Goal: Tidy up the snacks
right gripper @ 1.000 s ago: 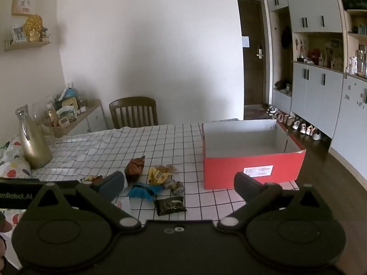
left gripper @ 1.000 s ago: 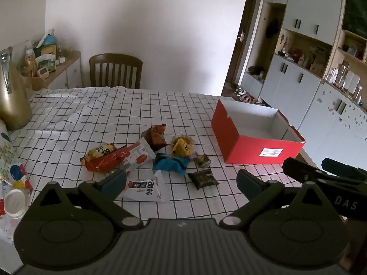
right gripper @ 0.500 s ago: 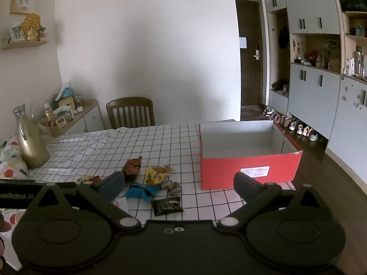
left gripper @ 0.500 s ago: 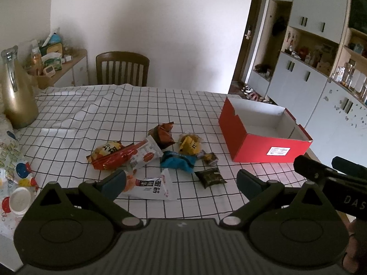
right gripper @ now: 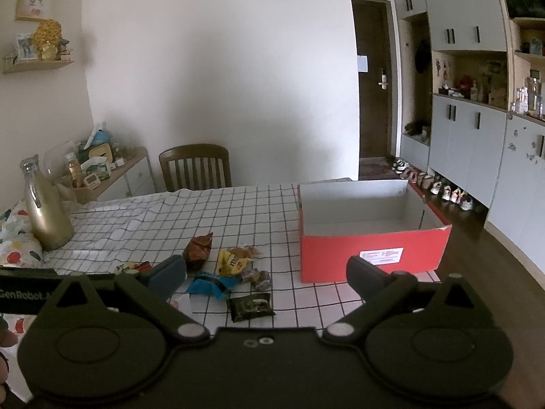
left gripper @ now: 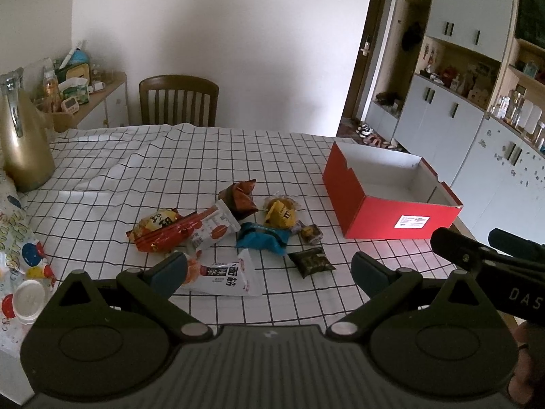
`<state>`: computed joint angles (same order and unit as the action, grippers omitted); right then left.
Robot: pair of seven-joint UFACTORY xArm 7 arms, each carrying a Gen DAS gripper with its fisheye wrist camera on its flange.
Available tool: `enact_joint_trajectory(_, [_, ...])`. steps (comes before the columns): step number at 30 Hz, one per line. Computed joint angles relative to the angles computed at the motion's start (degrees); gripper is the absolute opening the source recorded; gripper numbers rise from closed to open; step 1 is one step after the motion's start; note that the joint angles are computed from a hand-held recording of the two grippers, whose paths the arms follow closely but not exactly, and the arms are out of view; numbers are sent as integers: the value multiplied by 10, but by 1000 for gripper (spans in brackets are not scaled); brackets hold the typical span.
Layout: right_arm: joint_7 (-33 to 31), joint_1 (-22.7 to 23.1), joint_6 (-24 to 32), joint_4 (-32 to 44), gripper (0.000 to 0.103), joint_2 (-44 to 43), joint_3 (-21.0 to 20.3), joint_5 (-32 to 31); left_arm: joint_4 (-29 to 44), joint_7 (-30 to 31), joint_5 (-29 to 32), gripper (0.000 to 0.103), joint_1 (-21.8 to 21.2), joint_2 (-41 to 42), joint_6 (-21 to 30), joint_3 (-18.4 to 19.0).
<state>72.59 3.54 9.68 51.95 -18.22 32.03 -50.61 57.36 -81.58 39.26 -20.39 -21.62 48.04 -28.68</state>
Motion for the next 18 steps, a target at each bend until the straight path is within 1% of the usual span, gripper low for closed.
enact_joint_trajectory(7, [-11,8,-3,6,101,8,-7,3,-6,0,2,103,2,-6,-2,1])
enact_joint_trajectory(12, [6,1,3,12,100,10,2,-16,-6,1,7,103,6,-8,-5,0])
enact_joint_trajectory(18, [18,11,12,20,100,16,-6,-33,-5,5,10,103,10,-6,-9,0])
